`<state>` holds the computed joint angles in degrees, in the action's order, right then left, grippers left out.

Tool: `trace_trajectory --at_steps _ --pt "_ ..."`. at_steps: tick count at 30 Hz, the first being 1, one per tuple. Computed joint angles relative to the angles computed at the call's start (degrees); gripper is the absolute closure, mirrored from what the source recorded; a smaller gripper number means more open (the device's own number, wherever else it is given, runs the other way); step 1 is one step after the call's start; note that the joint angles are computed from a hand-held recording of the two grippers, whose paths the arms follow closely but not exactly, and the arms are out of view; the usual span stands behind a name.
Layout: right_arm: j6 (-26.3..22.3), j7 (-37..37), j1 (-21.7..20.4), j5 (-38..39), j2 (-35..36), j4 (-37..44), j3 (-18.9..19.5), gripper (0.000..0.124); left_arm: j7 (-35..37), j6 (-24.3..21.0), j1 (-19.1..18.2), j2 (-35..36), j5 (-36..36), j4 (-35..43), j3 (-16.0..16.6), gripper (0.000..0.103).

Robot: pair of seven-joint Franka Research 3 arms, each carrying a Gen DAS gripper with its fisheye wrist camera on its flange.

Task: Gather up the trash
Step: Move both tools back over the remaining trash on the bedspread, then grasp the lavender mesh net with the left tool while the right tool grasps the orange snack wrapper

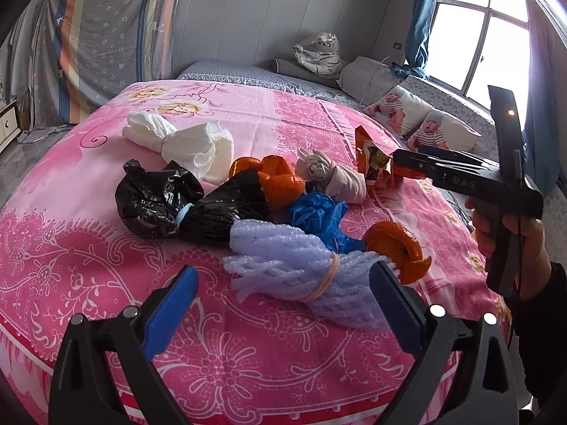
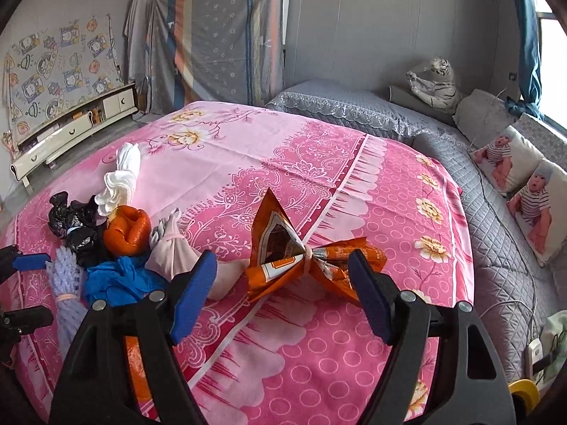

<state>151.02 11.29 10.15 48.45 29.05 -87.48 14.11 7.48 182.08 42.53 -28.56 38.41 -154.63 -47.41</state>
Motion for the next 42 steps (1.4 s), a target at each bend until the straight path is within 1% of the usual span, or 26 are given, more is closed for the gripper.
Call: trace_trajectory --at_steps 3,5,9,11,15,18,20,21,22,24,26,27,30,31,32,33,34,35,36,40,42 --pt "-0.26 4.00 2.26 -4.23 2.64 3.54 -1.48 0.052 -0.09 -0.37 -0.13 0.92 0.20 0.26 0.26 0.010" --pt "0.72 5.73 3.29 -6.52 4.40 5.54 -1.76 0.051 -0.21 -0.16 0.10 2.13 0.44 0.67 0.63 0.010" --pt "-0.31 10.47 4.30 -11.16 7.73 9.83 -2.29 0.051 -0.10 0.65 -0.26 4.17 0.61 1.11 2.07 0.010" --pt "-0.64 11.65 4.36 -12.67 8.87 11.24 -2.08 0.050 0.12 1.02 0.49 4.73 0.84 1.56 1.43 0.010" --pt "-1.38 14.72 5.09 -16.03 11.34 14.43 -2.55 0.050 1.36 -0.21 0.74 7.45 2.07 3.63 1.18 0.011" --pt "-2.57 17.19 5.44 -18.24 13.23 17.17 -2.93 0.051 1.42 -1.26 -0.81 10.54 3.92 5.69 2.58 0.021" --pt "-3.07 18.29 5.34 -18.98 13.88 18.17 -2.81 0.054 1.20 -2.45 -1.22 12.02 5.79 7.13 2.61 0.026" --pt "-3.48 18.66 5.18 -19.14 14.22 18.72 -2.61 0.055 1.12 -3.26 -1.47 12.64 6.77 7.84 2.60 0.031" --pt "-4.09 18.92 5.02 -19.28 14.51 19.24 -2.41 0.059 0.89 -4.38 -1.71 13.17 7.73 8.58 2.49 0.039" --pt "-4.87 19.08 5.06 -19.94 14.83 19.74 -2.36 0.067 0.97 -5.44 -3.12 14.67 8.92 9.70 3.62 0.047" --pt "-5.21 18.75 4.96 -20.10 14.88 19.81 -2.05 0.080 -0.17 -5.62 -4.10 15.34 10.36 10.11 4.66 0.052" --pt "-5.65 18.87 5.00 -20.25 15.01 20.07 -2.06 0.079 -0.38 -5.36 -4.83 15.78 10.94 10.26 5.53 0.058" --pt "-6.13 18.72 4.85 -20.21 15.20 20.33 -1.84 0.083 -1.58 -5.59 -6.91 16.61 12.91 10.72 7.67 0.064" --pt "-6.44 18.88 4.68 -19.95 15.28 20.57 -1.73 0.087 -1.89 -5.43 -7.80 16.60 13.27 10.55 8.60 0.066" --pt "-6.14 19.13 4.69 -19.82 15.25 20.54 -1.83 0.106 -2.33 -5.20 -8.63 16.54 13.66 10.41 9.48 0.067" --pt "-5.37 19.69 5.08 -20.17 15.27 20.50 -2.34 0.113 -2.55 -4.81 -9.58 16.44 13.99 10.20 10.51 0.069" --pt "-6.03 20.27 5.07 -20.35 15.69 21.30 -2.48 0.118 -3.10 -4.70 -10.24 16.25 14.64 10.05 11.27 0.070" --pt "-8.10 21.05 4.80 -20.42 16.47 22.94 -2.42 0.119 -3.82 -4.82 -10.92 15.84 15.33 9.79 11.87 0.070" --pt "-9.19 21.75 4.64 -20.35 17.01 24.00 -2.44 0.119 -4.11 -4.91 -11.90 15.56 15.64 9.52 12.79 0.070" --pt "-10.42 23.28 3.96 -19.49 17.05 24.85 -2.22 0.120 -5.92 -4.35 -15.61 14.10 16.86 8.16 16.56 0.072" --pt "-11.78 23.73 3.48 -18.95 16.98 25.35 -2.01 0.121 -7.77 -4.38 -16.92 12.78 18.31 7.42 17.77 0.072"
